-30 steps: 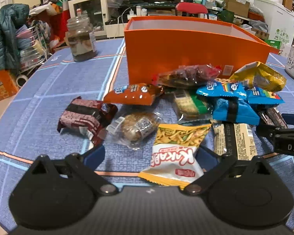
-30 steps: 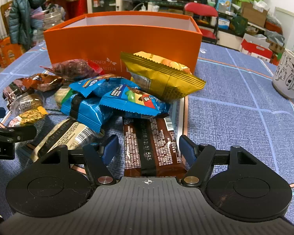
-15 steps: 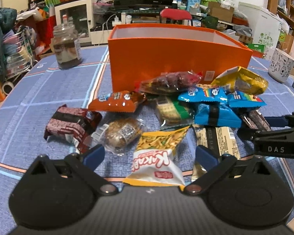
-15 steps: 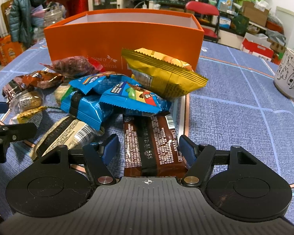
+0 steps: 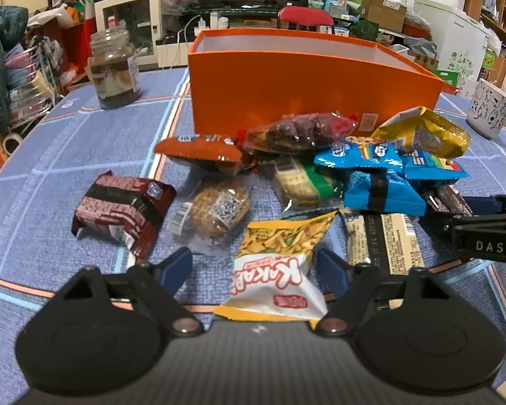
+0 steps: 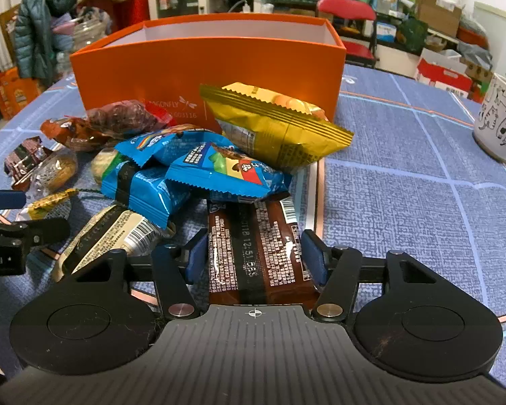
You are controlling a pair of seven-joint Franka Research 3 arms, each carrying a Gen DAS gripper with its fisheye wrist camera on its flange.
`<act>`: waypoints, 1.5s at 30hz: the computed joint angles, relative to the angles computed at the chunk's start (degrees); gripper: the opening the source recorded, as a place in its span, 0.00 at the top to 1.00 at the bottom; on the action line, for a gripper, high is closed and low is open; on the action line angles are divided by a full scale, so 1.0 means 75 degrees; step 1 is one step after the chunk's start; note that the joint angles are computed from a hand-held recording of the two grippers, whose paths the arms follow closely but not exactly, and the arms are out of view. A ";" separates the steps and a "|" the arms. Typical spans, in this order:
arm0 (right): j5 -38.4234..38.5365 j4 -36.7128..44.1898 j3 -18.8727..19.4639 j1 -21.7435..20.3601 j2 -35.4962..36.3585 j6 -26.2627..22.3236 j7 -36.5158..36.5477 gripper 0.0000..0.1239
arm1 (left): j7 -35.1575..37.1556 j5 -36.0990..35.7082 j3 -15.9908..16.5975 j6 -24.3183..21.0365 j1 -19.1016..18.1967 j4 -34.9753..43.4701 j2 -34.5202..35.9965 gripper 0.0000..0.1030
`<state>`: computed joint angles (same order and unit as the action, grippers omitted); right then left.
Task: Organize snacks
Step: 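Close the right tool on the brown chocolate bar while the left tool grasps the white Kakao bag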
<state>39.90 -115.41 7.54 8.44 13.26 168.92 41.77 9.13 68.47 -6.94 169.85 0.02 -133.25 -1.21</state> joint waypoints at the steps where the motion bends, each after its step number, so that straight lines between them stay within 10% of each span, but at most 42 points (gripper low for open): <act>1: -0.0022 -0.0002 -0.0012 0.0006 -0.0008 -0.0024 0.0018 0.64 | 0.0032 -0.0006 0.0007 0.0060 0.0004 0.0013 0.0022 0.31; 18: -0.0244 -0.0005 -0.0091 0.0051 -0.0050 -0.0148 0.0209 0.65 | 0.0627 -0.0415 0.0038 0.0222 -0.0108 0.0000 0.0097 0.57; 45: -0.0336 -0.0267 -0.0178 0.0107 -0.0392 -0.0329 0.0315 0.68 | 0.0457 -0.0292 -0.0131 0.0447 0.0054 -0.0185 -0.0256 0.59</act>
<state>37.38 -117.41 6.21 9.24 10.32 166.46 44.13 12.55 66.28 -7.92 173.21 0.43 -134.63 -3.13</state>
